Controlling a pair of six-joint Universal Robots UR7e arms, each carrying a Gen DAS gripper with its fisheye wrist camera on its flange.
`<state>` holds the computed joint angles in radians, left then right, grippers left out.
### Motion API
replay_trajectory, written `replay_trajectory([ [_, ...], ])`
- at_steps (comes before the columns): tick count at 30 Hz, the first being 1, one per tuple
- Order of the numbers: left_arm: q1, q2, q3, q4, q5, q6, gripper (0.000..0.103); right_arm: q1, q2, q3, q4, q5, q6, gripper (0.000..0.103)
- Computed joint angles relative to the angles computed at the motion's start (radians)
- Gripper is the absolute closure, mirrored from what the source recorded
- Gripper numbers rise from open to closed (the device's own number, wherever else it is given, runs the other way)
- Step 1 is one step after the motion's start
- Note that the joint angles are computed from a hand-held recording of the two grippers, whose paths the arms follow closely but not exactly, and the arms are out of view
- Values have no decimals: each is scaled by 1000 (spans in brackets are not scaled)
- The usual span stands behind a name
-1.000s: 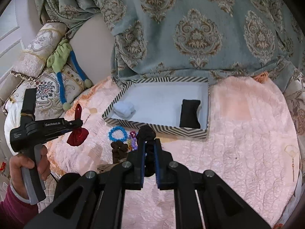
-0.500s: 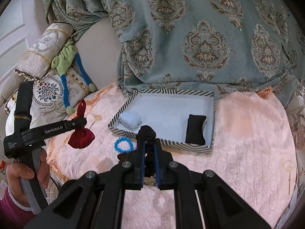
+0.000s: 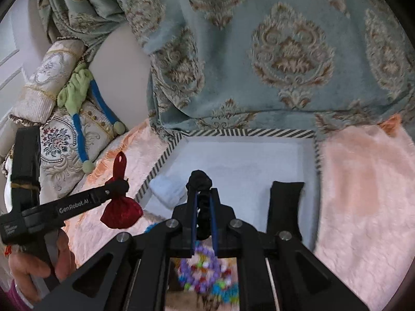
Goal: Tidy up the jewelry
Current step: 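Lower the red bow into the tray with the left tool while the right tool drops the black scrunchie there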
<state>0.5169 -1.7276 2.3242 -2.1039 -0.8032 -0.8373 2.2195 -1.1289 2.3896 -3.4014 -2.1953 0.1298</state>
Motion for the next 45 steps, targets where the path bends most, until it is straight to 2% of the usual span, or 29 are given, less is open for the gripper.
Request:
replay_trajectory([
  [3, 45, 90, -9, -77, 0, 55, 103, -48, 35, 8, -35, 12, -31, 94],
  [6, 77, 160, -14, -137, -2, 93, 103, -96, 40, 21, -20, 26, -41, 94],
  [8, 97, 202, -19, -164, -7, 110, 103, -118, 43, 26, -14, 20, -45, 94],
  [12, 120, 257, -26, -183, -6, 124, 103, -169, 41, 39, -32, 54, -40, 94],
  [15, 124, 277, -29, -195, -2, 131, 103, -186, 46, 33, -2, 59, -29, 94],
  [19, 132, 294, -36, -199, -12, 142, 102, -179, 72, 19, 26, 15, -15, 94],
  [20, 134, 297, -35, -206, -19, 142, 101, -178, 74, 15, 39, 3, -11, 92],
  [22, 143, 295, -35, -215, -37, 139, 95, -175, 72, 8, 65, -19, -1, 75],
  [23, 146, 297, -36, -219, -43, 138, 93, -175, 69, 8, 69, -21, 2, 57],
  [25, 147, 292, -34, -228, -48, 137, 90, -183, 56, 18, 43, 5, 0, 47],
  [27, 140, 283, -30, -218, -46, 126, 85, -177, 43, 24, 30, 3, 4, 47],
  [34, 92, 228, -13, -123, -12, 65, 85, -172, 23, 41, -16, -10, 9, 47],
  [40, 34, 146, 12, -21, 19, -1, 85, -119, 65, 27, -74, -112, -30, 47],
  [45, -26, 51, 31, 110, 45, -89, 85, -72, 74, 25, -56, -171, -20, 47],
])
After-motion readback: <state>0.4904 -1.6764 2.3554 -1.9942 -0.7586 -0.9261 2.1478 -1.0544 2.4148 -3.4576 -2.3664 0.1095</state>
